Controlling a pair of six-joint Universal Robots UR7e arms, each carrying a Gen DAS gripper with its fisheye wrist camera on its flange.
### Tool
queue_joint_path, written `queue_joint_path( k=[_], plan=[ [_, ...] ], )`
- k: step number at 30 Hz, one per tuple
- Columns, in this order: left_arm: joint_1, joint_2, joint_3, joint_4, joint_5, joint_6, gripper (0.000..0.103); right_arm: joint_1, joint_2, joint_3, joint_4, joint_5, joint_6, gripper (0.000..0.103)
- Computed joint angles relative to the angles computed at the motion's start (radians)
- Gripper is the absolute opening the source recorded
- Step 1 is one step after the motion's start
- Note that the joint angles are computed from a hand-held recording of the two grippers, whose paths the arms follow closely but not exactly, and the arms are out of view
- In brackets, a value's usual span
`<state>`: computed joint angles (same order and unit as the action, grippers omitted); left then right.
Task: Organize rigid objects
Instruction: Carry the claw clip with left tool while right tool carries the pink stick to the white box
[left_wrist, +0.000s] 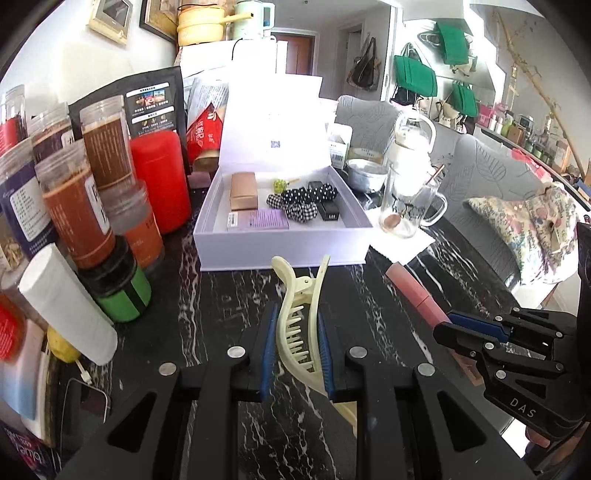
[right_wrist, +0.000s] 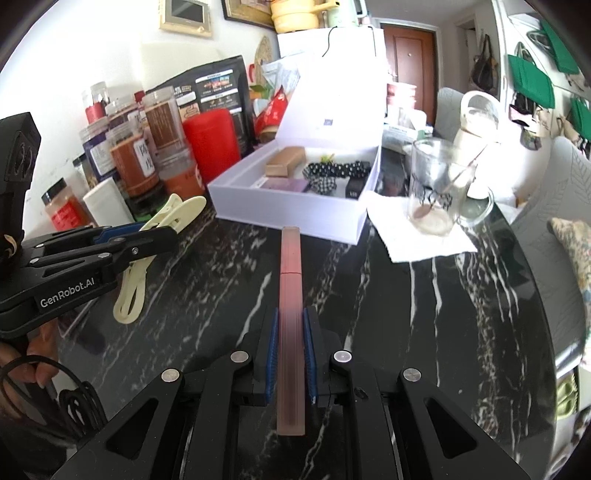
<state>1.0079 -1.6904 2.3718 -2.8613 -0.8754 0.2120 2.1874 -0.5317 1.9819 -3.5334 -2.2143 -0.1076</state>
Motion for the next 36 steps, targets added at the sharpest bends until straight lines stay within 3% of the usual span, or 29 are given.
queue_joint_path(
  k=[16, 36],
  plan=[
    [0.028, 0.095, -0.113, -0.047, -0.035, 0.093, 0.021, -0.009, -0.001, -0.093, 0.034, 0.002, -0.061, 0.013],
    [0.088, 0.297, -0.341, -0.119, -0.095, 0.207, 0.021, -0.050, 0.041, -0.299, 0.112, -0.008, -0.163, 0.013]
  ],
)
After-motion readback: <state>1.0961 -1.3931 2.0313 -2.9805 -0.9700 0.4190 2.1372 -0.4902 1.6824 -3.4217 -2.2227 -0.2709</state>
